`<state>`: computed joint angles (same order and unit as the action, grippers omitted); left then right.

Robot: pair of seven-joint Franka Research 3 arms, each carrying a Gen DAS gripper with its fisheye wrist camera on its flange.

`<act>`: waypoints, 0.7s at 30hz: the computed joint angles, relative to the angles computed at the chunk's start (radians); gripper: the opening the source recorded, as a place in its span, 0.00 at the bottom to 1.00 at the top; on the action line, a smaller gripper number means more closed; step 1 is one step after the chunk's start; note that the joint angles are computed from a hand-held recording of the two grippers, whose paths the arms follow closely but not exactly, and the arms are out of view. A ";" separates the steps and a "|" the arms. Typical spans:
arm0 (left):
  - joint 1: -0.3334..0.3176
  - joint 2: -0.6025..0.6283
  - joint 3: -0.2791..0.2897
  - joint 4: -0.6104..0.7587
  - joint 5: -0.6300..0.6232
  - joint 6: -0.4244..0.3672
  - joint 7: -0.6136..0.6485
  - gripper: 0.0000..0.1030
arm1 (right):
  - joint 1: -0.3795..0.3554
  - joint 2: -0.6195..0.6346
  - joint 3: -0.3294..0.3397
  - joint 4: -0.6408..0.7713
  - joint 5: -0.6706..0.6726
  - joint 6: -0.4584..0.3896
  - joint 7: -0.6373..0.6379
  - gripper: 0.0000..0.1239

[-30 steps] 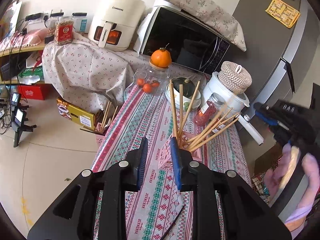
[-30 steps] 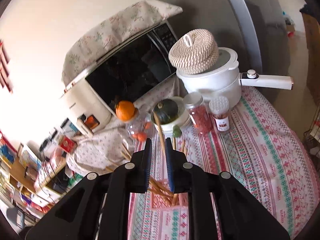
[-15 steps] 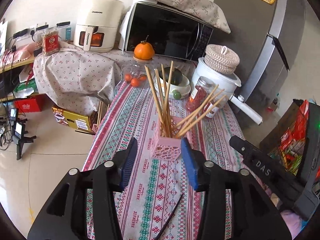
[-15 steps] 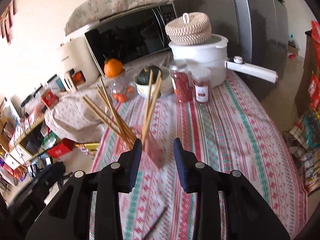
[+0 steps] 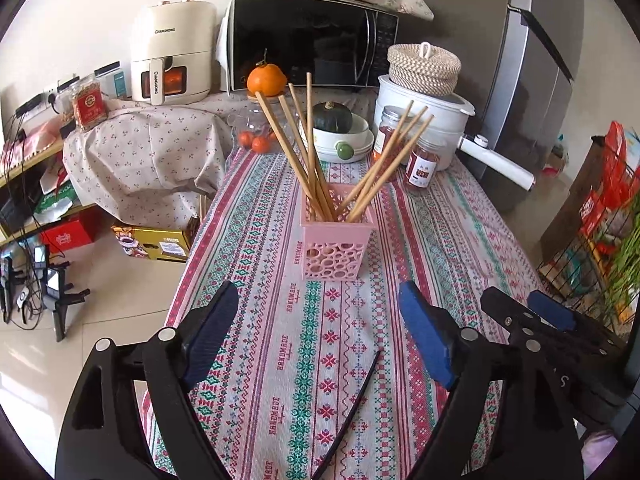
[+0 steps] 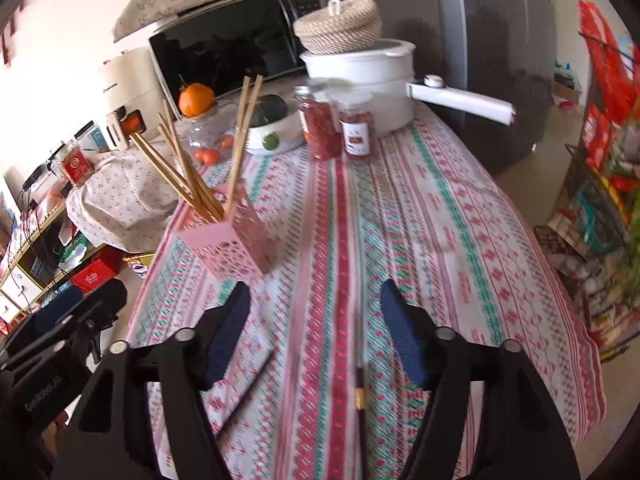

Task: Organize utensils
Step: 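Withdraw both tools and lower them toward the thin black gold-banded sticks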

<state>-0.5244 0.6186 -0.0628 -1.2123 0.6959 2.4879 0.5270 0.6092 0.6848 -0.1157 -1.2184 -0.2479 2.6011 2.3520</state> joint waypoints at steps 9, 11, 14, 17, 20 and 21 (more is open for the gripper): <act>0.011 0.078 -0.050 0.093 -0.094 -0.075 0.145 0.93 | -0.027 -0.088 0.018 -0.174 0.003 -0.034 0.009 0.71; 0.022 0.130 -0.080 0.167 -0.167 -0.132 0.239 0.93 | -0.033 -0.110 0.027 -0.214 0.004 -0.045 -0.003 0.73; 0.004 0.197 -0.075 0.268 -0.222 -0.210 0.315 0.93 | -0.053 -0.140 0.053 -0.271 0.019 -0.073 -0.047 0.75; -0.016 0.243 -0.063 0.338 -0.249 -0.261 0.370 0.93 | -0.081 -0.162 0.085 -0.322 0.062 -0.084 -0.097 0.75; -0.031 0.288 -0.056 0.410 -0.276 -0.307 0.421 0.93 | -0.109 -0.191 0.115 -0.384 0.123 -0.093 -0.141 0.75; -0.036 0.305 -0.053 0.437 -0.284 -0.324 0.435 0.93 | -0.120 -0.202 0.127 -0.407 0.147 -0.098 -0.162 0.75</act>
